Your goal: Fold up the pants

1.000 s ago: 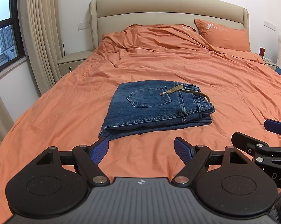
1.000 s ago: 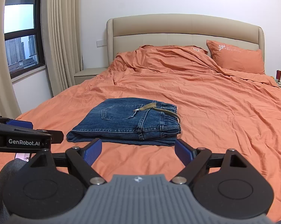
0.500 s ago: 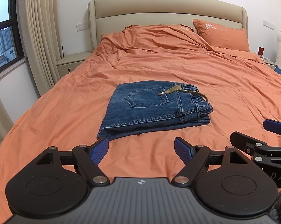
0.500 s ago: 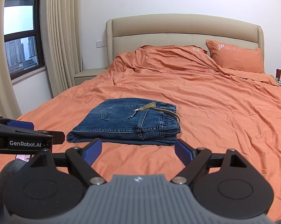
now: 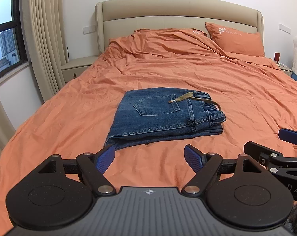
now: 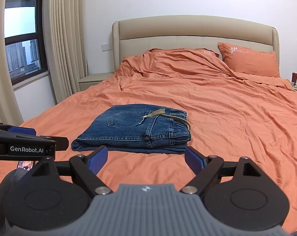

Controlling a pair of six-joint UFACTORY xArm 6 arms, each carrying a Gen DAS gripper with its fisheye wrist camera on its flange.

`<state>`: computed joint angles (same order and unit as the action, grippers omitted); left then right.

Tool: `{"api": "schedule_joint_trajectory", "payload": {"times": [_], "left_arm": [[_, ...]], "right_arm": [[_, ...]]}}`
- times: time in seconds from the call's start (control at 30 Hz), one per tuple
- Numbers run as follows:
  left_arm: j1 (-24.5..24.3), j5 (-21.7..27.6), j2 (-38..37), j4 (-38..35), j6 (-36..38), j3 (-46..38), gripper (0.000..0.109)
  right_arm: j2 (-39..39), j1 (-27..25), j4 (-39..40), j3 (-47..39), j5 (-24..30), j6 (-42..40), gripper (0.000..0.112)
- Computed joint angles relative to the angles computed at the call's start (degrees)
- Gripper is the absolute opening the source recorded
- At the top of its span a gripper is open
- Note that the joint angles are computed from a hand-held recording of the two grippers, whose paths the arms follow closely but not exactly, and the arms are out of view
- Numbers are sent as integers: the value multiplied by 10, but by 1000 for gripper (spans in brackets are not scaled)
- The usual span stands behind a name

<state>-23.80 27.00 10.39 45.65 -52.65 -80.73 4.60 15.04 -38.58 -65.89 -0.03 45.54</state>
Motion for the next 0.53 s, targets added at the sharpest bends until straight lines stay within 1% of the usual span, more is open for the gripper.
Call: {"api": "schedule_joint_trajectory", "payload": {"times": [0.23, 0.53], "left_arm": [[3, -7, -5, 5, -2, 7, 93], [1, -3, -6, 2, -1, 7, 93]], "right_arm": [[1, 0, -2, -1, 1, 3, 82], [-2, 2, 11, 0, 2, -9, 82]]}}
